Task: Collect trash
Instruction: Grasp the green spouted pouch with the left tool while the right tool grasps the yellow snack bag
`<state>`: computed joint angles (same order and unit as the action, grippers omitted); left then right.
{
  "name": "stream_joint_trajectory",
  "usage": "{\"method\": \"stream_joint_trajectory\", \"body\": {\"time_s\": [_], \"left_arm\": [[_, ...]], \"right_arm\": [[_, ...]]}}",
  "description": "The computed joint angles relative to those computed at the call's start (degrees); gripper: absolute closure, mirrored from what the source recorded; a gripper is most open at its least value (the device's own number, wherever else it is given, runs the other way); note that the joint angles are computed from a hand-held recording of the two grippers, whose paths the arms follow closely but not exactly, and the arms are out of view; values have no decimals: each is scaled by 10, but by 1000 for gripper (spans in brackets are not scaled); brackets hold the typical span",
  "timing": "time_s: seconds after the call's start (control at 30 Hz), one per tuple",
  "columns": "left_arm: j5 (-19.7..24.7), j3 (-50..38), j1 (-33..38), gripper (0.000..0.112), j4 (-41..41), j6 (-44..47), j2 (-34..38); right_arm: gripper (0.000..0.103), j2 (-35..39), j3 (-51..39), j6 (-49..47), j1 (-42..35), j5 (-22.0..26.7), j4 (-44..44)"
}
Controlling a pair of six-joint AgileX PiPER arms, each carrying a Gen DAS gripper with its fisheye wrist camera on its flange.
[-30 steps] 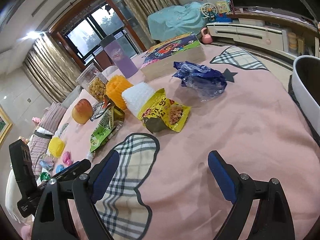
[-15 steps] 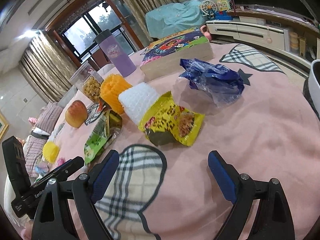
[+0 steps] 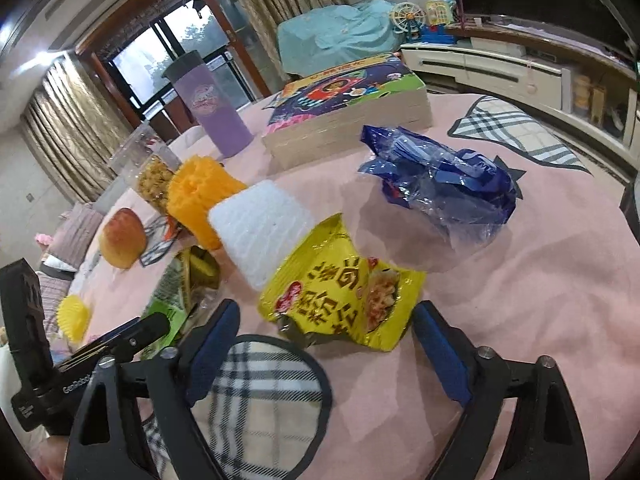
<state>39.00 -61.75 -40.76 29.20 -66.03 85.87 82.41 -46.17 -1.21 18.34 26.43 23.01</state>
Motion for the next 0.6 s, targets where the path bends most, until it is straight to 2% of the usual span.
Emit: {"method": "stream_joint_trajectory", "body": {"time_s": [0.07, 0.1, 0.13, 0.17, 0.2, 0.3, 0.6], "left_arm": [[0, -3, -7, 47, -1, 7, 2], [6, -4, -13, 48, 8, 1, 3], [7, -5, -15, 52, 11, -1, 4], [4, -3, -18, 54, 10, -1, 2], [2, 0, -20, 55, 10, -4, -2], [-5, 16, -32, 58, 14, -25, -17], [8, 38, -114, 60, 65, -139, -46]], "right_arm": [[42, 0, 3, -6, -2, -3, 1], [56, -3, 6, -31, -9, -2, 22], [63, -1, 6, -50, -15, 3, 42], [77, -1, 8, -75, -22, 9, 65], [85, 0, 7, -86, -25, 11, 76], [92, -16, 22, -136, -39, 15, 119], [93, -89, 55, -199, -77, 58, 163]]}}
